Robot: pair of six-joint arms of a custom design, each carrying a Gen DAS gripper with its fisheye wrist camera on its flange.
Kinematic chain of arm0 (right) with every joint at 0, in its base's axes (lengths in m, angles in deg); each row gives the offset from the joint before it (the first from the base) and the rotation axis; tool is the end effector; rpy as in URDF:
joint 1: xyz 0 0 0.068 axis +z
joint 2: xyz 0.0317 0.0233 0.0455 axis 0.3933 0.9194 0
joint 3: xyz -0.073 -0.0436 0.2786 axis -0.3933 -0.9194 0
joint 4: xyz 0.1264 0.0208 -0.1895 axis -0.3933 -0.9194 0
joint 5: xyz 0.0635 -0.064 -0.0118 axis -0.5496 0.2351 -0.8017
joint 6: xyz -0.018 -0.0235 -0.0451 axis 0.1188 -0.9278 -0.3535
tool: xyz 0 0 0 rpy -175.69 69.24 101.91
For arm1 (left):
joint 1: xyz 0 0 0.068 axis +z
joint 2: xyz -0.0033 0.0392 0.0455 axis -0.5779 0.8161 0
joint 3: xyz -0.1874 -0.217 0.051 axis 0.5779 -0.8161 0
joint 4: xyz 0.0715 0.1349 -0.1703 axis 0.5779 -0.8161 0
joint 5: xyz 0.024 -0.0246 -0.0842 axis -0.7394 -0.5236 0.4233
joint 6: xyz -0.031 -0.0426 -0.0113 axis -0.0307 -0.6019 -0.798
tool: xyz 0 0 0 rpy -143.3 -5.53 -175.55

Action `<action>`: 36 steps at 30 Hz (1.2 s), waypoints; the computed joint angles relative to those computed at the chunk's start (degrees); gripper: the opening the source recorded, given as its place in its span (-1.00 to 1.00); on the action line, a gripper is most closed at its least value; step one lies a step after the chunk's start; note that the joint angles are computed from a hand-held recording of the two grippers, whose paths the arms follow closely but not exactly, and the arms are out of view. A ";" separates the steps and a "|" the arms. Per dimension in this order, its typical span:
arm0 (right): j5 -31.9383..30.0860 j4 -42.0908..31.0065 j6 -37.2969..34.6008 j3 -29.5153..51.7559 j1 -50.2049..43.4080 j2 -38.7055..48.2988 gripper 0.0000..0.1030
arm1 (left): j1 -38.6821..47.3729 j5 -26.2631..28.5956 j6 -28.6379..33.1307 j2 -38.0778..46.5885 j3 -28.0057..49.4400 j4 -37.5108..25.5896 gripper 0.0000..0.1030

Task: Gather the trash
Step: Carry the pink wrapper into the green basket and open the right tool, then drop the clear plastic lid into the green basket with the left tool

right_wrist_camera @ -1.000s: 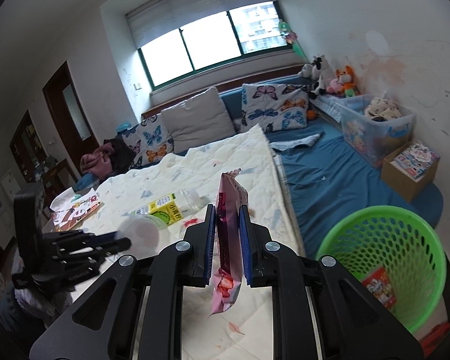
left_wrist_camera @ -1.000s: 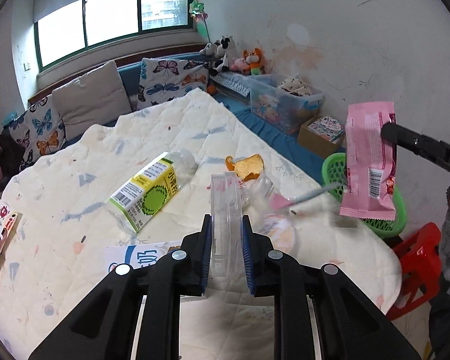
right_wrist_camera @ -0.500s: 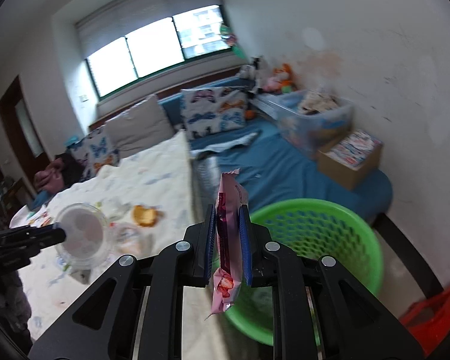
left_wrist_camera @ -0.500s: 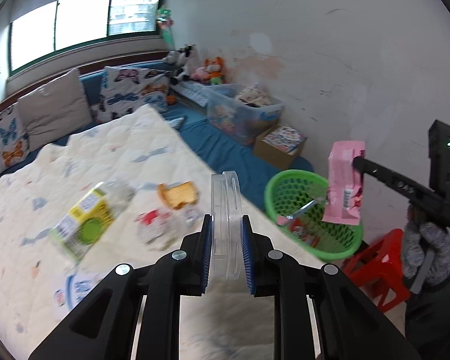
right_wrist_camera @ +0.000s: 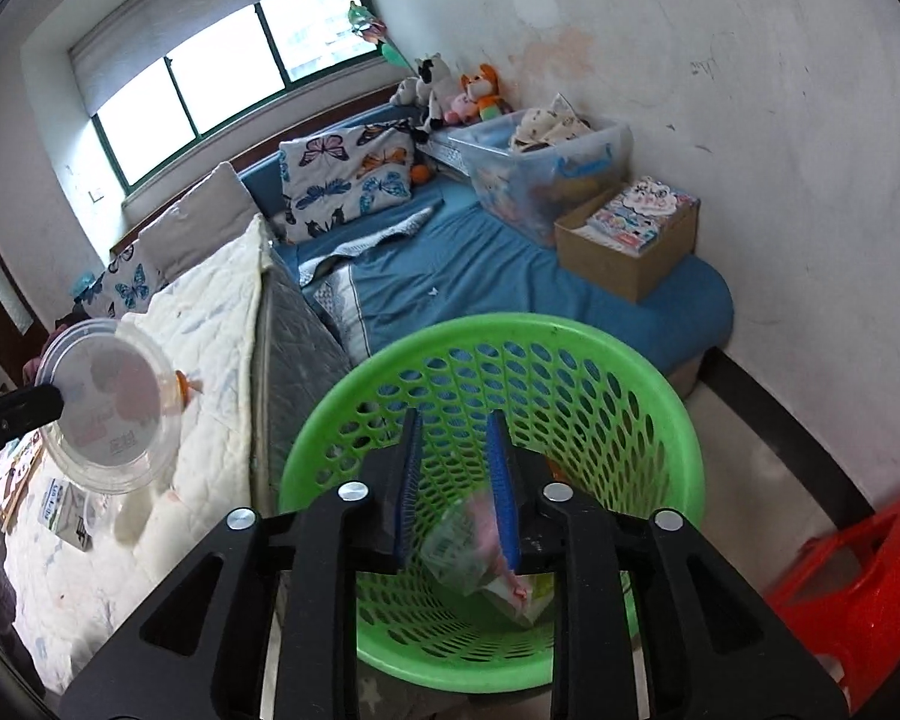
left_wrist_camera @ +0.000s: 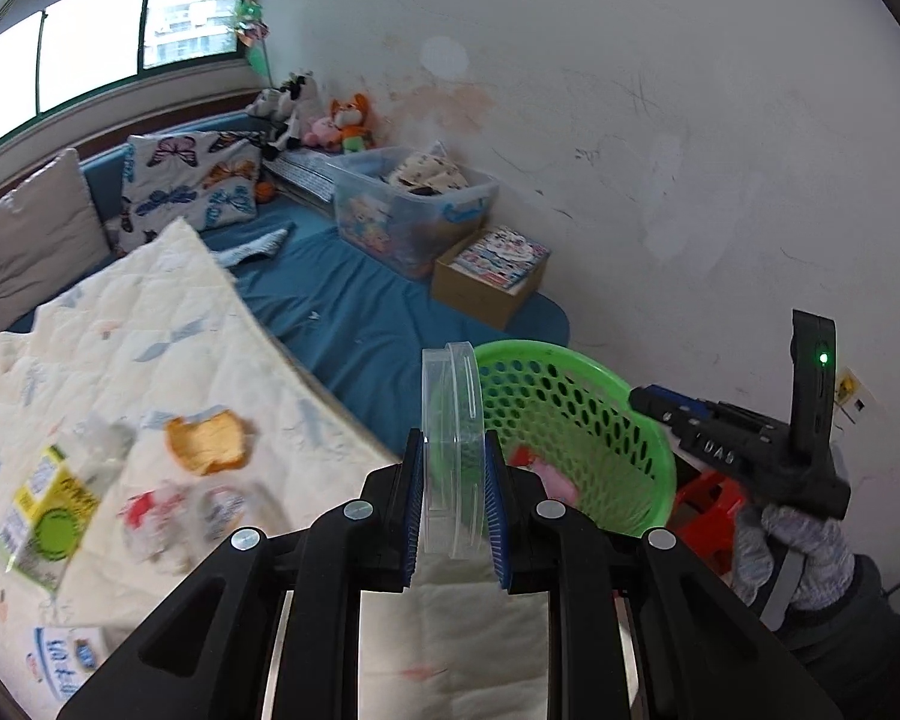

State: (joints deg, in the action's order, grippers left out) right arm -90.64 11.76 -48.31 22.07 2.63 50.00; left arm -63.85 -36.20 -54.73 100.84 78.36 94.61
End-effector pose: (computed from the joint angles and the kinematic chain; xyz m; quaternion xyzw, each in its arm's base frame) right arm 0.2602 -0.0745 0.0311 -0.0882 0.9006 0.1805 0.3855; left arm 0.2336 -0.1216 0.0934 0.0460 0.9138 -0.1036 0.3900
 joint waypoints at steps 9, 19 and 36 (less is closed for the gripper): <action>-1.80 0.03 -3.20 -0.42 -3.47 1.29 0.06 | -3.39 0.04 0.37 9.06 12.56 -7.29 -0.64; -3.34 -0.01 -6.14 -1.58 -6.38 2.48 0.37 | -4.83 2.19 0.01 16.03 20.77 -11.99 -0.61; -3.71 4.61 -8.51 -9.97 -3.40 -0.55 0.50 | -3.36 0.40 -2.95 9.52 2.48 2.99 -0.14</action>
State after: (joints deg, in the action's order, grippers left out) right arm -94.35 16.37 -56.82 12.10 -0.77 49.46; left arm -67.21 -35.80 -57.67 110.37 80.84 97.60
